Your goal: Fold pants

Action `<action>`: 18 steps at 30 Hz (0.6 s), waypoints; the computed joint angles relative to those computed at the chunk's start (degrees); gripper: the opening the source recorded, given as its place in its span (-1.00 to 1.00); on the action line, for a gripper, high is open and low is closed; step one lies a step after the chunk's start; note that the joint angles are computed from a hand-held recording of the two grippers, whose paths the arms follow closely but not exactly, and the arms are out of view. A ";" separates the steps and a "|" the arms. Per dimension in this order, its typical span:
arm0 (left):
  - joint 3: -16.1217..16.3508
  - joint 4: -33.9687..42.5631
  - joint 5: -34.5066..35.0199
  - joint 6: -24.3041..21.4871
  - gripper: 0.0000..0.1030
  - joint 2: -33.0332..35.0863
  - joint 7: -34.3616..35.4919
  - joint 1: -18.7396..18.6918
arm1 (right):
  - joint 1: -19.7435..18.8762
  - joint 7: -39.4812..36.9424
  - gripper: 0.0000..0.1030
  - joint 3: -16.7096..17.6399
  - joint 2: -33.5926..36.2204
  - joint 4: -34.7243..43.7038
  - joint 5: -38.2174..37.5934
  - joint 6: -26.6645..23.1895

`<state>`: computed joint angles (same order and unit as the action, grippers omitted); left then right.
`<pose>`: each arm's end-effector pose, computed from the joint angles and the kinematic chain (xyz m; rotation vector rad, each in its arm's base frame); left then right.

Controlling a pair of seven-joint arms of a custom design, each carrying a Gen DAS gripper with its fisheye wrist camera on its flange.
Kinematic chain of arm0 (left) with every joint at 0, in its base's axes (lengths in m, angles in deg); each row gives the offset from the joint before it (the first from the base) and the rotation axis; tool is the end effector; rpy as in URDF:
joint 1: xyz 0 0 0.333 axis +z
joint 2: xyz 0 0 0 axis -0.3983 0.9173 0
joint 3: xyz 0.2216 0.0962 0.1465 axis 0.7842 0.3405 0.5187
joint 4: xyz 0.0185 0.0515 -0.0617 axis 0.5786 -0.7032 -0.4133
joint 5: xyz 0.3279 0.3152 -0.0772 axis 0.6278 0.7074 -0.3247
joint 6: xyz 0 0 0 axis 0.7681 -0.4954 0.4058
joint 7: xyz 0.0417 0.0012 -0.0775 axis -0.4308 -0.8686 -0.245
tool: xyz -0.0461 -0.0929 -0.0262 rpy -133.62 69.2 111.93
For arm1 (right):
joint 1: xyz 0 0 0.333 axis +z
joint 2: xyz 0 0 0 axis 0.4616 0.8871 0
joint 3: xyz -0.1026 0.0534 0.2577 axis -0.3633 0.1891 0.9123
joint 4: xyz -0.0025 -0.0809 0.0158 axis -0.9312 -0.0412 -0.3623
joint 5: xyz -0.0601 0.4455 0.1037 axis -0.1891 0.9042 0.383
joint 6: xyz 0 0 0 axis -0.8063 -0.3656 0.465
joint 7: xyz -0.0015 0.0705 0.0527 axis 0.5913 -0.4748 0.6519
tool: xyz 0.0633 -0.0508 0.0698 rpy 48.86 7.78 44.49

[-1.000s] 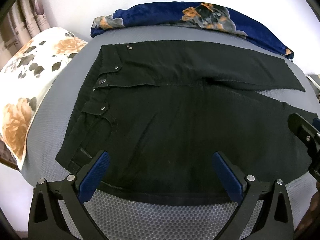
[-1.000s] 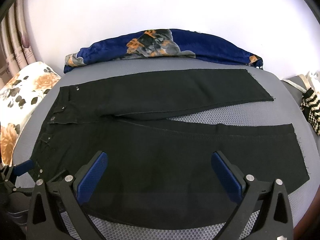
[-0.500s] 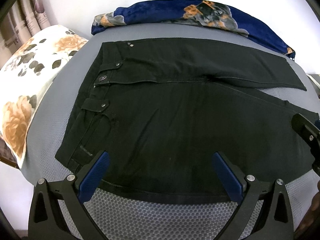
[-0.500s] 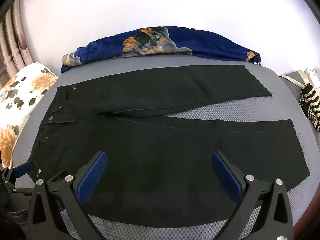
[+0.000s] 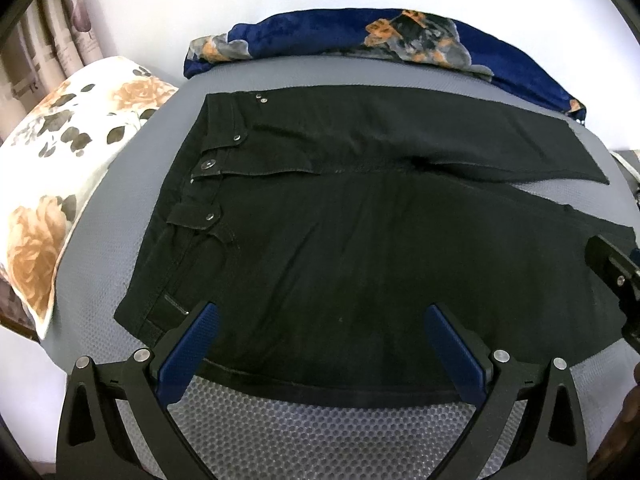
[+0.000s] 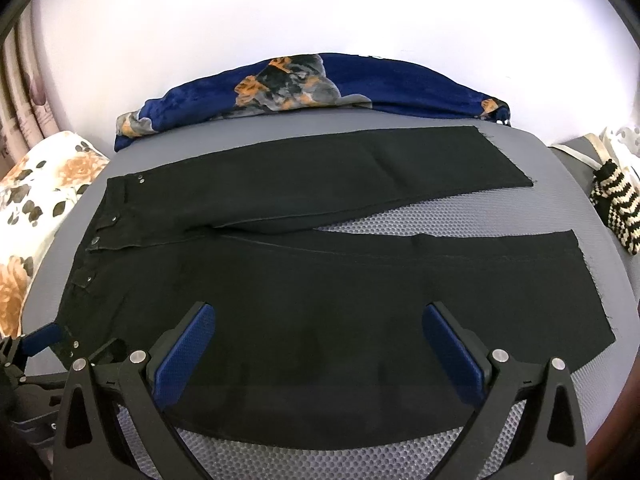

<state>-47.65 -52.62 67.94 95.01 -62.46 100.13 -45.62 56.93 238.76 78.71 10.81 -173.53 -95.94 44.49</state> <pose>0.4946 -0.4247 0.5294 -1.5830 2.2290 -0.5705 0.4293 0.4007 0.5017 -1.4156 2.1553 -0.8716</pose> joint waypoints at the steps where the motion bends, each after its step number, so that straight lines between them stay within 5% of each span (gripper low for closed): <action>1: -0.01 -0.19 0.13 0.19 0.97 -0.23 -0.12 0.00 | 0.07 -0.02 1.00 0.08 -0.16 -0.09 -0.02 -0.29; 18: -1.44 -5.09 1.50 6.72 0.97 -4.90 0.93 0.50 | 0.66 2.67 1.00 1.81 -4.39 -3.32 0.26 -3.23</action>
